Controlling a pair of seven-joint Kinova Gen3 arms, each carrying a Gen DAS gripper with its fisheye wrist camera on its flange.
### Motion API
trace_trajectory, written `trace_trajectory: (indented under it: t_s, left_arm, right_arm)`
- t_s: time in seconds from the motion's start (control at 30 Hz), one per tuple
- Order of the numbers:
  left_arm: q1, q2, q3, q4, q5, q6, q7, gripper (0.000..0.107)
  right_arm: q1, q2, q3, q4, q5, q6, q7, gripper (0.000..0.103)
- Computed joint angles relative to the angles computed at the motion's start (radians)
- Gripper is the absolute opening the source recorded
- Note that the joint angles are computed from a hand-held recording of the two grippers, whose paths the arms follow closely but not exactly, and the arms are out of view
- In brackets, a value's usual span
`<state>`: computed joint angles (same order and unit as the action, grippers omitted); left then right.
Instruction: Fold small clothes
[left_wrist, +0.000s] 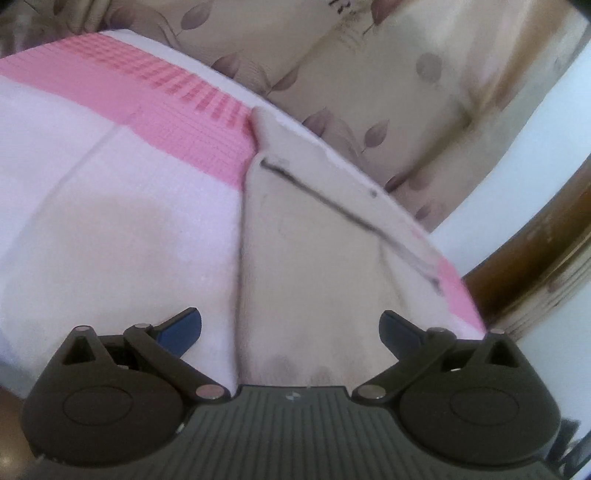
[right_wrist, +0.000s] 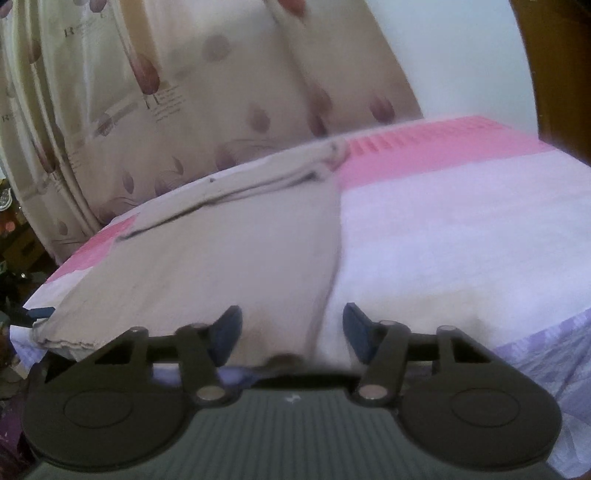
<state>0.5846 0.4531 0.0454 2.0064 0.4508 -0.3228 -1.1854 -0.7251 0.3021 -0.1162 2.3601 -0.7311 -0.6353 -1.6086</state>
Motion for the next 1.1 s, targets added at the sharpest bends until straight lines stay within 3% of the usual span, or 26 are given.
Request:
trace_trajectory:
  t_s: [0.07,0.1,0.17,0.23,0.3,0.4,0.47,0.57,0.6,0.63,0.67,0.73,0.83,0.9,0.97,1.1]
  left_arm:
    - [0.014,-0.006,0.002,0.012,0.005,-0.005,-0.024,0.096]
    - [0.029,-0.01,-0.008,0.013,0.006,0.007,-0.044,0.094]
    - [0.09,-0.017,-0.062,0.01,0.035,0.039,-0.098,0.078]
    - [0.114,-0.018,-0.077,0.015,0.06,0.043,-0.119,0.064]
    - [0.064,-0.022,-0.019,0.031,0.02,0.028,-0.076,0.058]
    - [-0.048,-0.019,0.101,0.061,-0.087,-0.013,0.031,0.058]
    - [-0.066,-0.015,0.116,0.059,-0.131,-0.011,0.051,0.058]
    - [-0.162,0.006,0.206,0.068,-0.242,-0.046,0.15,0.056]
    - [-0.173,0.01,0.212,0.064,-0.263,-0.041,0.171,0.048]
    - [-0.166,0.014,0.199,0.052,-0.268,-0.02,0.188,0.022]
    - [-0.171,0.025,0.196,0.044,-0.288,-0.008,0.22,0.008]
    - [-0.185,0.036,0.212,0.049,-0.283,-0.033,0.252,0.008]
    - [-0.08,0.025,0.115,0.044,-0.227,-0.033,0.179,0.007]
    - [0.012,0.021,0.035,0.035,-0.152,-0.035,0.098,0.007]
    - [0.063,0.02,0.0,0.047,-0.101,-0.078,0.061,0.007]
    - [0.019,0.02,0.07,0.091,-0.12,-0.228,0.094,0.007]
  right_arm:
    - [0.03,0.003,-0.02,0.002,0.057,0.006,-0.061,0.036]
    - [0.024,0.007,-0.009,0.007,0.088,0.002,-0.101,0.035]
    - [0.02,0.016,-0.001,0.021,0.127,-0.026,-0.165,0.033]
    - [0.082,0.02,-0.044,0.03,0.184,-0.042,-0.247,0.033]
    - [0.122,0.023,-0.053,0.032,0.265,-0.034,-0.314,0.033]
    - [0.243,0.028,-0.128,0.028,0.387,-0.02,-0.433,0.034]
    - [0.266,0.027,-0.116,0.025,0.468,-0.003,-0.503,0.034]
    - [0.287,0.031,-0.098,0.024,0.568,-0.001,-0.622,0.035]
    - [0.329,0.037,-0.127,0.025,0.6,-0.006,-0.663,0.035]
    - [0.36,0.041,-0.145,0.023,0.633,-0.006,-0.703,0.036]
    - [0.373,0.039,-0.147,0.018,0.658,0.008,-0.734,0.035]
    - [0.347,0.025,-0.114,0.0,0.675,0.057,-0.748,0.036]
    - [0.254,0.007,-0.035,-0.032,0.621,0.128,-0.657,0.034]
    - [0.193,0.011,0.013,-0.037,0.576,0.132,-0.6,0.01]
    - [0.206,0.03,-0.011,-0.019,0.567,0.07,-0.607,0.01]
    - [0.38,0.058,-0.166,0.031,0.651,-0.092,-0.757,0.009]
